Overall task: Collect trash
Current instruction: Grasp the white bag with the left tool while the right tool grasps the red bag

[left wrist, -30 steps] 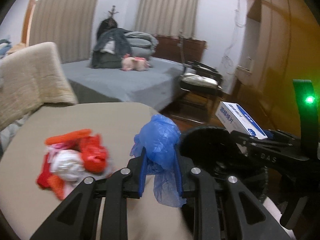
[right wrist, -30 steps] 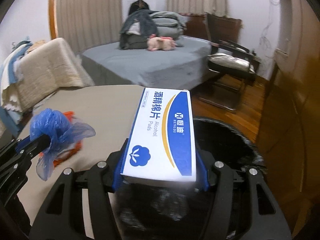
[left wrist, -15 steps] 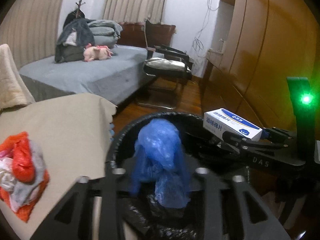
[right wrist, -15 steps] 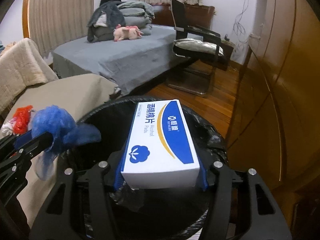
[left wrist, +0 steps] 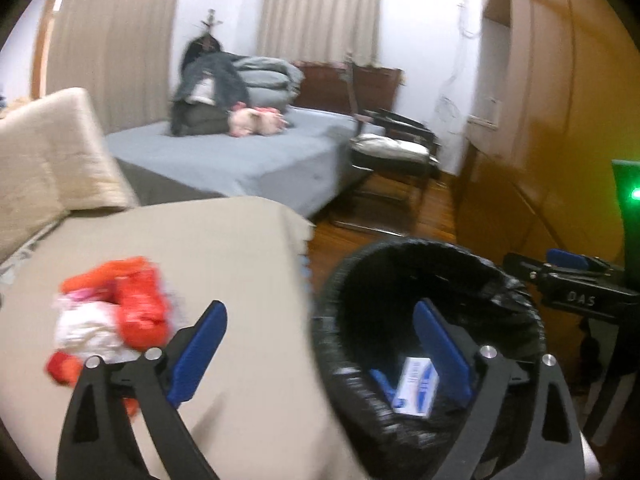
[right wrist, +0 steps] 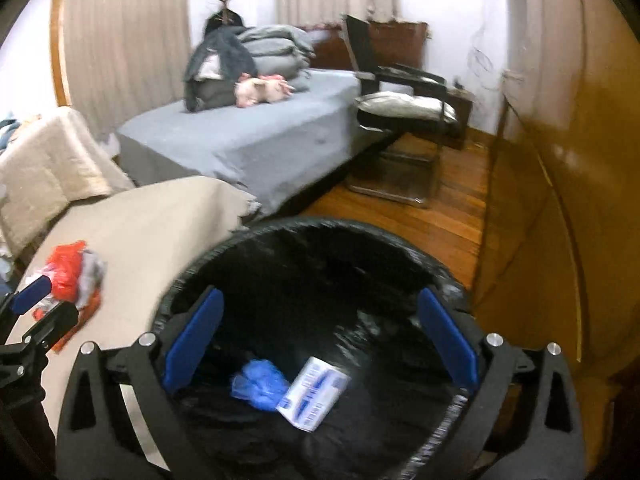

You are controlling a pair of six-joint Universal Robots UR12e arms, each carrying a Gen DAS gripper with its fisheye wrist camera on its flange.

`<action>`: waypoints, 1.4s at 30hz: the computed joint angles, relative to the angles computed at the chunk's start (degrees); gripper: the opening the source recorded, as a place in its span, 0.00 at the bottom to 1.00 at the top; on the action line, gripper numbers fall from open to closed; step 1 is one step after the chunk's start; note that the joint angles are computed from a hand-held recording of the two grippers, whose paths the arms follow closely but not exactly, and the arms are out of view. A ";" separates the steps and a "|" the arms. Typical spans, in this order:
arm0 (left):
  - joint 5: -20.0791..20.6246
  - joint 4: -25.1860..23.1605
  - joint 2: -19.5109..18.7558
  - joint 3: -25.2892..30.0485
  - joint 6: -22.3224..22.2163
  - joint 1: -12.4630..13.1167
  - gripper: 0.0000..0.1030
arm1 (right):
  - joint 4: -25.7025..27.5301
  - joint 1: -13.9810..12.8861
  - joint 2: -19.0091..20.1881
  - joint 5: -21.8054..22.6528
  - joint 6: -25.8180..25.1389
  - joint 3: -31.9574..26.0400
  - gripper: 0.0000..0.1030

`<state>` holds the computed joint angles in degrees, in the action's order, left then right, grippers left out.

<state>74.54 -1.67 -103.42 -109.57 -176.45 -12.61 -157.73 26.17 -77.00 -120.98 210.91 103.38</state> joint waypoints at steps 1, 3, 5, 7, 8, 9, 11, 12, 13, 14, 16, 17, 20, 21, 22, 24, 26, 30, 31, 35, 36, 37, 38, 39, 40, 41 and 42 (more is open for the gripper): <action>1.11 0.60 0.37 -0.43 -0.43 0.38 0.90 | -0.55 0.18 0.51 0.53 -0.64 -0.66 0.93; 2.85 1.48 0.94 -1.00 -1.16 1.14 0.90 | -1.72 0.51 1.65 2.19 -2.11 -2.05 0.93; 4.99 2.38 1.27 -1.41 -1.90 1.94 0.90 | -2.51 1.09 3.23 3.53 -3.85 -3.98 0.93; 7.42 2.97 1.72 -1.91 -2.37 2.86 0.90 | -3.39 1.66 4.64 4.56 -5.25 -5.59 0.93; 8.20 3.16 1.82 -2.11 -2.56 3.20 0.90 | -4.07 1.91 5.35 5.26 -5.84 -6.34 0.93; 9.04 3.32 1.83 -2.20 -2.84 3.63 0.90 | -4.61 2.08 6.07 5.91 -6.48 -7.15 0.93; 10.45 3.61 1.83 -2.44 -3.38 4.47 0.90 | -5.05 2.50 7.43 6.53 -7.54 -8.82 0.93; 11.45 3.59 1.70 -2.43 -3.61 4.85 0.89 | -5.27 2.66 8.19 6.95 -8.08 -9.71 0.93; 12.13 3.51 1.55 -2.36 -3.79 4.97 0.89 | -5.39 2.78 8.63 7.26 -8.42 -10.24 0.93; 12.59 3.46 1.29 -2.25 -4.01 5.09 0.87 | -5.53 2.86 9.24 7.72 -8.85 -10.94 0.93; 12.96 2.69 0.66 -1.81 -4.45 5.64 0.84 | -5.64 3.02 10.30 8.58 -9.44 -12.26 0.93; 13.05 2.65 0.57 -1.87 -4.53 5.79 0.82 | -5.66 3.11 10.82 8.98 -9.68 -12.93 0.93; 13.21 2.15 -0.40 -1.39 -4.97 6.16 0.77 | -5.73 3.42 12.11 9.14 -10.70 -14.47 0.93; 13.01 2.04 -0.68 -1.17 -5.16 6.22 0.76 | -5.63 3.52 12.58 9.26 -11.03 -15.05 0.93; 12.88 2.16 -0.89 -1.15 -5.30 6.25 0.75 | -5.70 3.52 12.83 9.35 -11.22 -15.23 0.93; 12.72 2.28 -1.29 -0.97 -5.32 6.28 0.71 | -5.33 3.56 13.42 9.81 -11.52 -15.99 0.93; 12.16 2.03 -1.70 -0.80 -5.38 6.45 0.67 | -5.27 3.50 13.80 10.43 -11.66 -16.43 0.93; 11.04 0.38 -2.30 -0.30 -5.48 6.75 0.45 | -5.07 3.44 14.62 11.30 -12.19 -17.26 0.92; 11.20 0.50 -2.30 -0.38 -5.36 6.69 0.43 | -4.99 3.42 14.81 11.68 -12.10 -17.50 0.92; 11.26 1.46 -2.20 -0.95 -5.33 6.81 0.37 | -5.11 3.50 15.67 13.57 -12.69 -18.40 0.91; 11.16 1.64 -2.13 -1.08 -5.38 6.88 0.36 | -4.95 3.52 15.92 14.28 -12.77 -18.67 0.90; 11.04 1.84 -2.07 -1.18 -5.43 6.97 0.35 | -4.83 3.54 16.09 14.82 -12.76 -18.87 0.89; 11.09 2.22 -1.97 -1.37 -5.50 7.03 0.34 | -4.66 3.57 16.36 15.58 -12.79 -19.18 0.88; 10.99 2.55 -1.85 -1.53 -5.59 7.13 0.33 | -4.44 3.61 16.62 16.08 -12.81 -19.51 0.87; 10.73 3.07 -1.68 -1.77 -5.84 7.29 0.32 | -4.15 3.67 16.90 16.73 -12.85 -19.87 0.86; 10.73 3.55 -1.46 -2.00 -6.17 7.42 0.32 | -3.98 3.69 17.10 17.50 -12.90 -20.12 0.85; 10.57 4.07 -1.17 -2.28 -6.52 7.63 0.32 | -3.88 3.70 17.21 18.06 -12.97 -20.23 0.84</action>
